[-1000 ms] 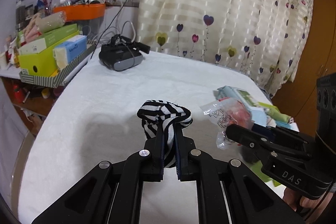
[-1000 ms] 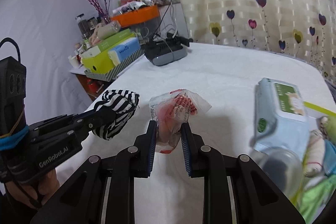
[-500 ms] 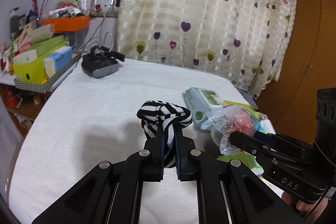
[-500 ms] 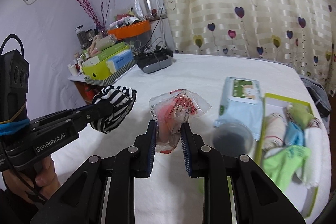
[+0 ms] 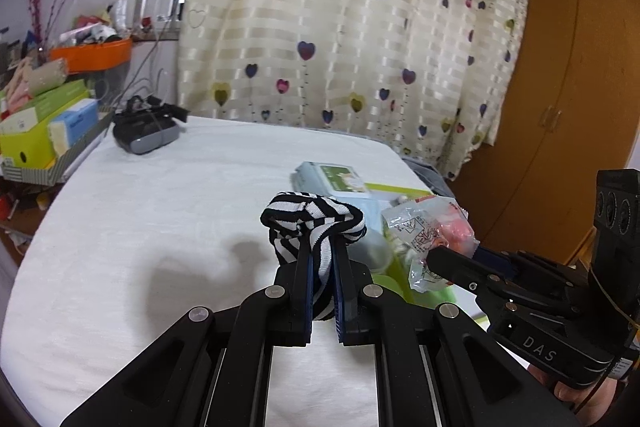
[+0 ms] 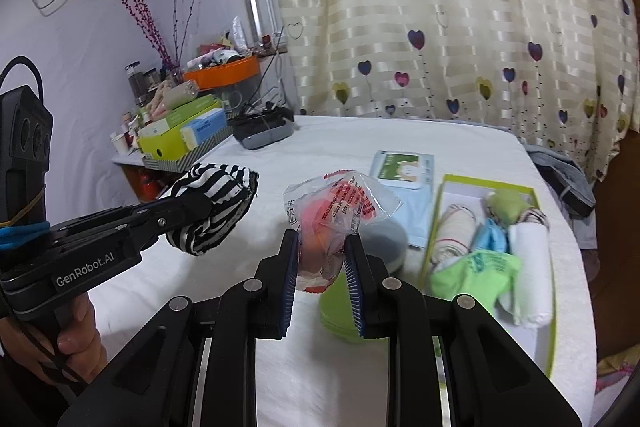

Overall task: Organize soft objects
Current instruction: 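Lift the striped sock and plastic bag and carry them over the box, then lower the sock and bag into the box and open both tools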

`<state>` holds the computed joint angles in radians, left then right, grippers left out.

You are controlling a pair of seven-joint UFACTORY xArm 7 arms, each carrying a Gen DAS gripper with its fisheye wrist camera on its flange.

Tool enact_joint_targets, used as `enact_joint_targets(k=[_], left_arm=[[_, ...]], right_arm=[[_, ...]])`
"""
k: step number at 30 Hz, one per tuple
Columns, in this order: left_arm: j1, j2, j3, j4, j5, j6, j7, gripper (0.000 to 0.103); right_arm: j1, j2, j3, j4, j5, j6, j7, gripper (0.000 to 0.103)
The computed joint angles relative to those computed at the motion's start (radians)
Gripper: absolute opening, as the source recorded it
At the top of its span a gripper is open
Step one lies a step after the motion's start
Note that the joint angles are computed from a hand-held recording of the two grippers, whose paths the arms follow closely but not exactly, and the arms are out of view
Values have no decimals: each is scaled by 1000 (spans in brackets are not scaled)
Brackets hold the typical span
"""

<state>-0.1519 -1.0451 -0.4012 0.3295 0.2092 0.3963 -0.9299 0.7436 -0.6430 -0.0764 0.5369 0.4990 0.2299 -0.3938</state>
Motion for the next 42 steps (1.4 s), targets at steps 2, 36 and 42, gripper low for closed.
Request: enact_joint_targets(k=[2, 36, 42], left_arm=[[-2, 19, -6, 8, -1, -12, -2, 8], [28, 384, -129, 186, 82, -198, -57, 8], [35, 455, -144, 216, 101, -217, -60, 8]], right_arm=[[-18, -16, 2, -11, -7, 0, 7, 24], [-173, -126, -66, -89, -71, 57, 5, 24], [-193, -124, -81, -97, -70, 66, -3, 24]])
